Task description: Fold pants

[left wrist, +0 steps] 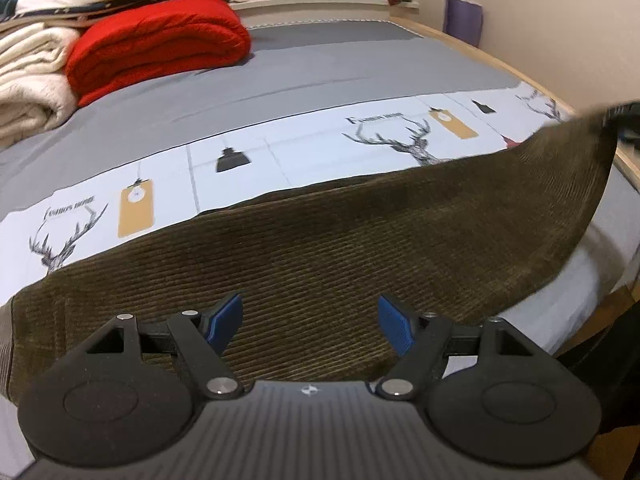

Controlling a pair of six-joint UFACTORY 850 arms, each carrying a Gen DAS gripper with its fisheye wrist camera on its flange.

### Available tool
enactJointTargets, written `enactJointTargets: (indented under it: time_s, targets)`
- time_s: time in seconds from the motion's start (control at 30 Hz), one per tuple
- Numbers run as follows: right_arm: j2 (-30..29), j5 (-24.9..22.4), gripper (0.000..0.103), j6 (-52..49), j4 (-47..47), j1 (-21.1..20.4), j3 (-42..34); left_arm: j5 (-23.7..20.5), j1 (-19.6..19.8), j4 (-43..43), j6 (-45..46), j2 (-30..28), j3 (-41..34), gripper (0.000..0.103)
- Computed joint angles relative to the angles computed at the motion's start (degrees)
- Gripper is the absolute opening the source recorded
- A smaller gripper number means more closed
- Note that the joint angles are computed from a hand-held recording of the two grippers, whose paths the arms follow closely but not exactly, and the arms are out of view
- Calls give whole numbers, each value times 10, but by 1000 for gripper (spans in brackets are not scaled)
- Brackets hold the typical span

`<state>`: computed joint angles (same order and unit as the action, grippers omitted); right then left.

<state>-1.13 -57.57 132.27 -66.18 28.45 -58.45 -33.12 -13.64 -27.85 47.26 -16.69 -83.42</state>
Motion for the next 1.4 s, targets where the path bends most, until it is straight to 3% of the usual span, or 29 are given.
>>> enactJointTargets:
  time_s: [0.07,0.13,0.2,0.27,0.4,0.53,0.6,0.7,0.97,1.13,1.27,1.33,1.37,1.4]
  targets:
    - [-42,-30,19,-80,-69,46,-60,-4,8,-1,-12,-4,-8,79]
    - [-91,-27,19,-154,-133,91,-123,-4,15,2,-22,-7,-13,79]
    - [-139,10,19,-208,-179,124,-177,-1,22,12,-39,-10,-19,79]
    - [-187,76,19,-260,-188,145,-231,0,30,23,-54,-15,-24,79]
    - [-281,248,23,-489,11,145,-329,0,45,54,-90,-24,-33,79]
    - [-320,284,31,-684,227,137,-364,-5,59,80,-116,-32,-38,79]
    - [-307,295,35,-686,228,136,-360,-12,65,76,-112,-35,-41,79]
    - [-264,366,50,-590,153,127,-313,-13,69,71,-105,-35,-41,79]
    - [-253,332,51,-600,164,128,-287,-13,71,82,-133,-40,-50,79]
    - [-293,318,51,-718,246,130,-318,-18,66,96,-145,-44,-51,79]
    - [-316,284,51,-732,224,136,-342,-17,65,103,-149,-47,-51,79]
    - [-312,306,24,-744,225,135,-335,-17,65,105,-154,-50,-54,79]
    - [-307,319,16,-745,216,136,-329,-18,66,108,-160,-51,-57,79]
    - [-300,316,14,-728,182,141,-324,-18,66,110,-167,-54,-61,79]
